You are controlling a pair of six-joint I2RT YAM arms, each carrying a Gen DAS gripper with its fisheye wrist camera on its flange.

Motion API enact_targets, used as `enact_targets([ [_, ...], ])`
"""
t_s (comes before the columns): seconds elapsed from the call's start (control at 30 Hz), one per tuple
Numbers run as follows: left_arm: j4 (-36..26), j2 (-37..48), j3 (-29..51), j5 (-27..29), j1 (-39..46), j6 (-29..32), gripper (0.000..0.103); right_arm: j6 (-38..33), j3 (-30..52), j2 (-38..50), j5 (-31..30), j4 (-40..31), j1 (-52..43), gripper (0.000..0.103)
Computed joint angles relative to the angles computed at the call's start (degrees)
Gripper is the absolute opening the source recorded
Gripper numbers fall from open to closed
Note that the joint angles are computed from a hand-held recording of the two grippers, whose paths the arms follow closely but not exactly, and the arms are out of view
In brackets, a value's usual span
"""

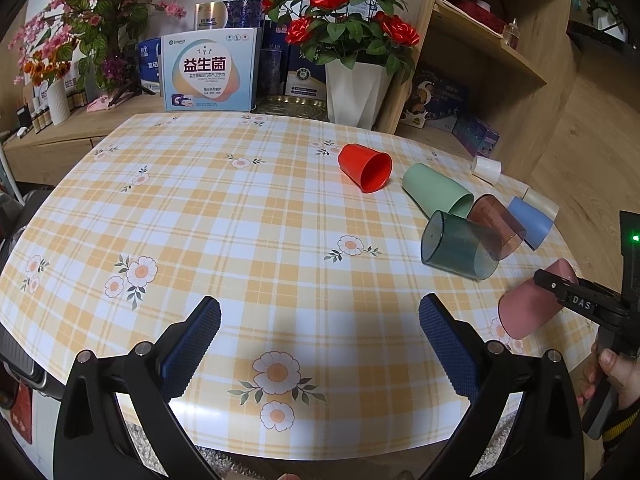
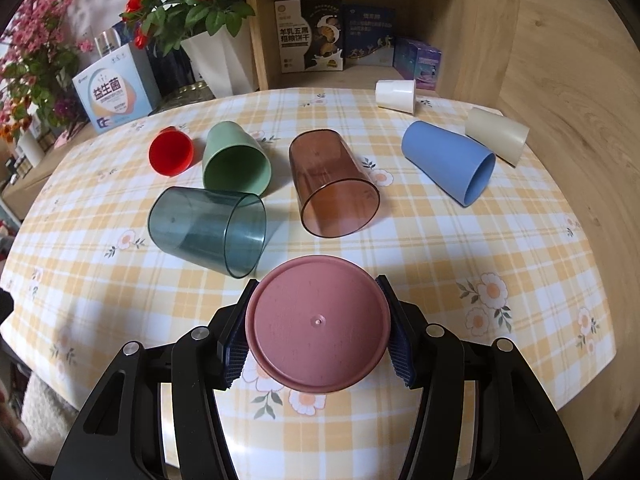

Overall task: Flip cup upside down
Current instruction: 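Rotate the pink cup with the right tool, base up, and lower it onto the table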

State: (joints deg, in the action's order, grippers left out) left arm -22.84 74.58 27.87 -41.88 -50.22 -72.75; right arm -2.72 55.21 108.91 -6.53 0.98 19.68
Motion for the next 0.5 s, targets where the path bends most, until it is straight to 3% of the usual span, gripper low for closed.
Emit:
enact_targets([
  [0.33, -3.79, 1.16, 2.86, -1.98, -1.7, -0.55, 0.097, -0.05, 2.13, 1.48, -0.86, -1.84, -0.1, 0.056],
  [0.5, -8.52, 1.92, 5.18, -2.83, -1.88, -2.63, 0.097, 2.11, 2.78, 0.6, -3.13, -4.12, -1.2, 0.058],
])
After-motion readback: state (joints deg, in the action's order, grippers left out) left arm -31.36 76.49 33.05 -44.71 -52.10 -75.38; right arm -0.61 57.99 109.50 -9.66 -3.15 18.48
